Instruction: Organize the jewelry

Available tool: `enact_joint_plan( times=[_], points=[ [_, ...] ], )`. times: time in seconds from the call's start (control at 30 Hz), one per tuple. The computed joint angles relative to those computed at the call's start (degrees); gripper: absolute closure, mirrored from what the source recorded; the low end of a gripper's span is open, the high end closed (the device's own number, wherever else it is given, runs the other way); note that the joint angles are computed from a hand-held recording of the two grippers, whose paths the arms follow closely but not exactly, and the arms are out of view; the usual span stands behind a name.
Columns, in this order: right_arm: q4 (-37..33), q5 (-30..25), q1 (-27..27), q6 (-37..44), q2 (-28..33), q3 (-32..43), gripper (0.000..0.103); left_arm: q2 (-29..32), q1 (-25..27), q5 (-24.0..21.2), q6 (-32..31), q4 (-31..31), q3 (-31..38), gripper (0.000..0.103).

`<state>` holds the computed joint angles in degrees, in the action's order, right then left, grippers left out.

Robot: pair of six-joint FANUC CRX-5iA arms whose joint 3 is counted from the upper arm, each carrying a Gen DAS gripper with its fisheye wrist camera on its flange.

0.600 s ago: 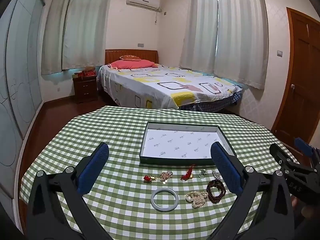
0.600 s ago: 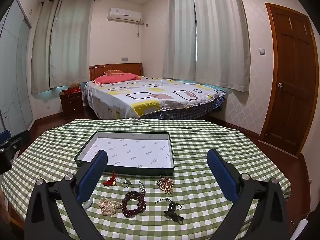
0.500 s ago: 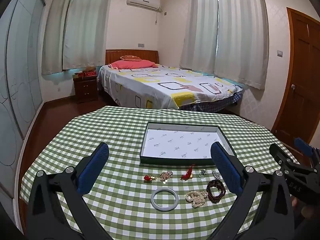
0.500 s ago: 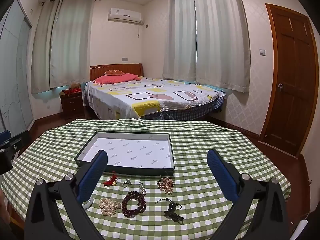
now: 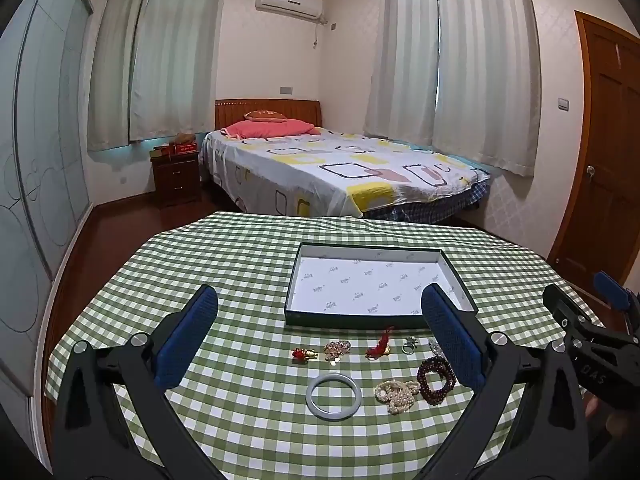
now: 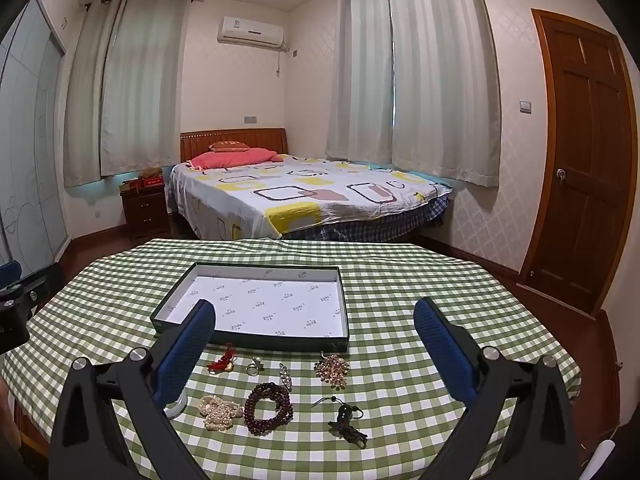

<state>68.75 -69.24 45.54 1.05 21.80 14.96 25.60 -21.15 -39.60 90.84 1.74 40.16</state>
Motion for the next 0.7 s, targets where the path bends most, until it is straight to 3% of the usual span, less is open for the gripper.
enact_joint_plan(
  times=[0.7],
  points=[
    [0.41,0.09,0.06,-0.23,0.26,-0.1,0.006,0.11,-0.29,-0.39,1.1,-1.26,-0.35,0.004]
  ],
)
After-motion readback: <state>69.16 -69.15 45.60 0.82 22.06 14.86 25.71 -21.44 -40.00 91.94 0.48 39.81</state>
